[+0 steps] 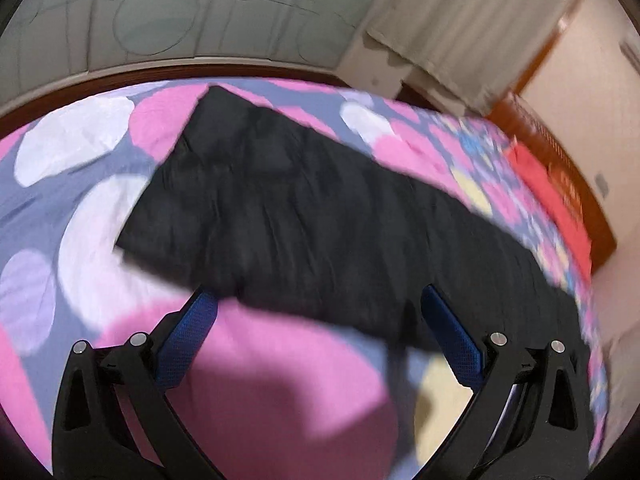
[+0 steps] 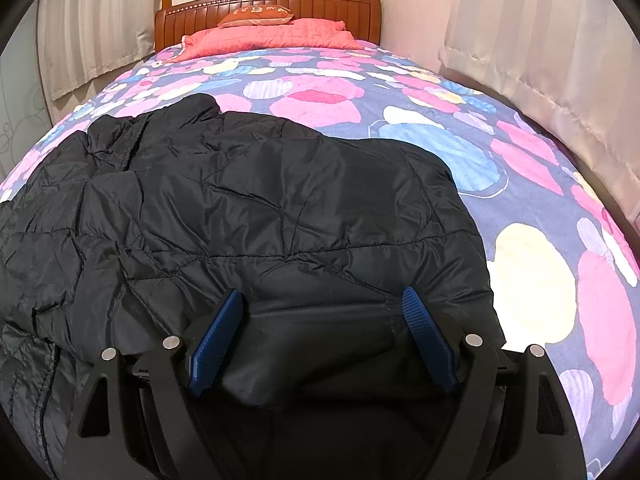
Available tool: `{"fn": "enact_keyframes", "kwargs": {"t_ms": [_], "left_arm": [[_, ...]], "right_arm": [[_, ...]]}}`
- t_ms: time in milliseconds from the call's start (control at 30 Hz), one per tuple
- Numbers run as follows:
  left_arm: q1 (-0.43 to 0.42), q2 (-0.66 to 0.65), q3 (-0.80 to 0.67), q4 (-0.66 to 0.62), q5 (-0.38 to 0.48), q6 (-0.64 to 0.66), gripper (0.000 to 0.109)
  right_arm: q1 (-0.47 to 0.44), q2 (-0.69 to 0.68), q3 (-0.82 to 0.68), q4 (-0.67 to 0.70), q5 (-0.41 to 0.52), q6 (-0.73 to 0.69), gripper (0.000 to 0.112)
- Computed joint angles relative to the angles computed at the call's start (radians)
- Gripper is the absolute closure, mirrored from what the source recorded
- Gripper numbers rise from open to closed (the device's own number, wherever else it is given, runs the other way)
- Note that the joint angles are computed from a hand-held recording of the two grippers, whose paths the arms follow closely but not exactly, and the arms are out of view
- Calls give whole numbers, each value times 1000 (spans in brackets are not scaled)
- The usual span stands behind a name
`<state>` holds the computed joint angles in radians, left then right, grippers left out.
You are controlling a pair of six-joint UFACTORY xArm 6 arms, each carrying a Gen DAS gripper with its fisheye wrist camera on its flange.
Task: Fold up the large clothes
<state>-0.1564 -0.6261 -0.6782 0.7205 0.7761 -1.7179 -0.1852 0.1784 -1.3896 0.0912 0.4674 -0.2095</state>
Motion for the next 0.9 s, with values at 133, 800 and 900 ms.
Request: {"fn": "enact_keyframes", "kwargs": {"t_ms": [133, 800, 900], "left_arm": [[46, 11, -8, 31, -19, -68, 8], [-184, 159, -321, 309, 337, 29, 99], [-257, 242, -428, 355, 341, 74, 100]], "right_arm": [[0, 1, 0, 8, -1, -6, 31], [0, 2, 3, 8, -10, -6, 31], [0, 1, 5, 6, -12, -4, 31]]}}
